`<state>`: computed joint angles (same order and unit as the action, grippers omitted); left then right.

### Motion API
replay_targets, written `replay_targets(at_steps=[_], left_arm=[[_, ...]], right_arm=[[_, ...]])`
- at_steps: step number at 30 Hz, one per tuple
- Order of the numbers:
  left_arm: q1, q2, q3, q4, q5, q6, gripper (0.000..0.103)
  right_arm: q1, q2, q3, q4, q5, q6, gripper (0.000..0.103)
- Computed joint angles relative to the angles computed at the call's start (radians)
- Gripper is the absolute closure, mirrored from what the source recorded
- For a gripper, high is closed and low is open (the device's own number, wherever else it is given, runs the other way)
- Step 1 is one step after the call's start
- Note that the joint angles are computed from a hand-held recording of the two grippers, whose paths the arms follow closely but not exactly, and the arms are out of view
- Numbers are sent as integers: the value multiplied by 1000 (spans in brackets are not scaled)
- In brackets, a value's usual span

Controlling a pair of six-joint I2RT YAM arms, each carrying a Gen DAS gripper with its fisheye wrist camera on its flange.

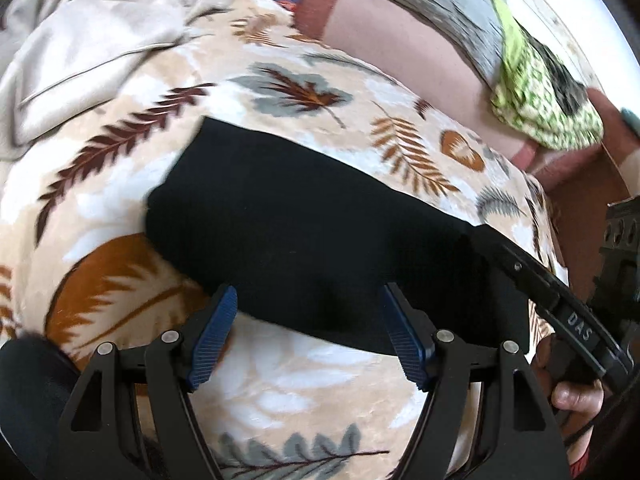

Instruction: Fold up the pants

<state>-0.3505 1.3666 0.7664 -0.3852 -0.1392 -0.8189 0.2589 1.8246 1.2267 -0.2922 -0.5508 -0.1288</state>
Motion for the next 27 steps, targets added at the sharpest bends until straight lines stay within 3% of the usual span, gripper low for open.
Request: replay_targets(at_steps=[8,12,16,22,27], left_arm=[[96,-98,-140,61,19,-91,29],[143,-72,-158,101,63,-107,29],[156,-32,-156,134,81,-112,29],[139,11,-134,147,45,-99,20],[141,38,-118,154,36,-83,17]], right_arm=[[109,144,212,-98,14,-34,38],[163,239,369,-193,13,-86,32],[220,353,545,-291,42,-121,32],[268,532,810,-433,38,-138,32],[293,636,956,-517,31,-165,32]])
